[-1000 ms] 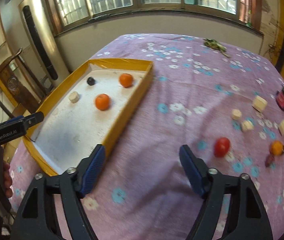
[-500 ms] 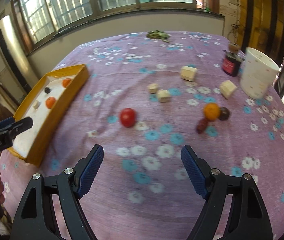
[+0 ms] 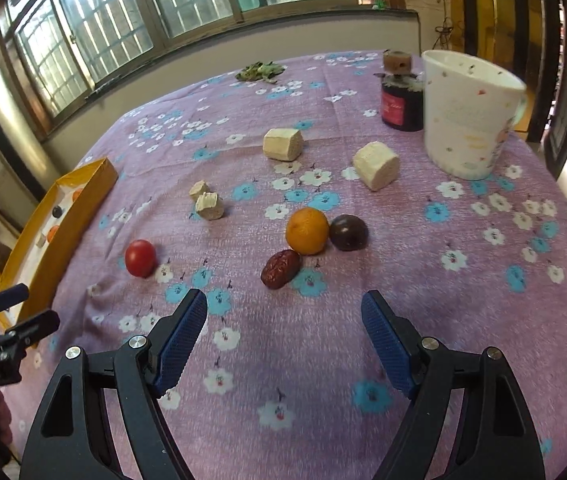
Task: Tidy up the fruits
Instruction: 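Move both open grippers back toward the remaining fruit, then grasp the red tomato with the left gripper while the right gripper grasps a red date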
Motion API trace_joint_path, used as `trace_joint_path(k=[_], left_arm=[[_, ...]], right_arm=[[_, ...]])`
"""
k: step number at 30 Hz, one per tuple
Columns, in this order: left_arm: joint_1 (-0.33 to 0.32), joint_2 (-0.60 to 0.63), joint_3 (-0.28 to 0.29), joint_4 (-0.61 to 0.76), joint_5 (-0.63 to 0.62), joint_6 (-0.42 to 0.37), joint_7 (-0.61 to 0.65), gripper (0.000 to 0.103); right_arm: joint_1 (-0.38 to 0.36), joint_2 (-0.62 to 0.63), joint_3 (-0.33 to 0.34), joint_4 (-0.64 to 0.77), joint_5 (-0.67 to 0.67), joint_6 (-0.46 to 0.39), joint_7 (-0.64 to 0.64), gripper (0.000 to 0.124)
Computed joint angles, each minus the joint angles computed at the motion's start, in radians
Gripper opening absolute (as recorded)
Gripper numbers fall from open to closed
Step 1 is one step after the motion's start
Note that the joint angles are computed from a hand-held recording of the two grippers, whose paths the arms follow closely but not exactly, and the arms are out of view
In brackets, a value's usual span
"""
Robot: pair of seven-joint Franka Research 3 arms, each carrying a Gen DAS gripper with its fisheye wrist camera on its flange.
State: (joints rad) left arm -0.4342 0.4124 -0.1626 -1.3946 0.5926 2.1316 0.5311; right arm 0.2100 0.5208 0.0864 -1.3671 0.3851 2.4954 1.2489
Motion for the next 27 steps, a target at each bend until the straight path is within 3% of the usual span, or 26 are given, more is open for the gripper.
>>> trace_joint_path(k=[3,5,9,12,17,22,24,27], left_arm=[[-0.007,0.029,-0.001,0.041,-0.008,-0.025,0.011,0.095],[-0.012,0.048,0.002,0.07,-0.014,-0.04,0.018,0.095],[-0.014,0.085,0.006,0.122,-0.036,-0.046,0.035,0.095],[-0.011,0.122,0.005,0.173,-0.066,-0.043,0.06,0.095],[-0.008,0.199,0.01,0.272,-0.127,-0.035,0.095,0.095],[0.003,0.244,0.02,0.317,-0.175,0.038,0.089,0.094],[0.007,0.287,0.018,0.379,-0.203,0.027,0.109,0.093],[-0.002,0.388,0.02,0.536,-0.238,-0.043,0.173,0.082]], right_arm=[[-0.004,0.062,0.014,0.079,0.006,-0.045,-0.022,0.074],[0.011,0.099,0.0,0.13,-0.021,-0.066,-0.01,0.064],[0.007,0.124,0.006,0.167,-0.027,-0.067,-0.034,0.053],[0.001,0.136,0.012,0.189,-0.028,-0.09,-0.057,0.026],[-0.017,0.13,0.022,0.186,0.0,-0.114,-0.097,0.026],[-0.034,0.091,0.028,0.135,0.042,-0.096,-0.12,0.026],[-0.04,0.079,0.03,0.119,0.057,-0.097,-0.126,0.026],[-0.04,0.066,0.026,0.099,0.065,-0.093,-0.131,0.026]])
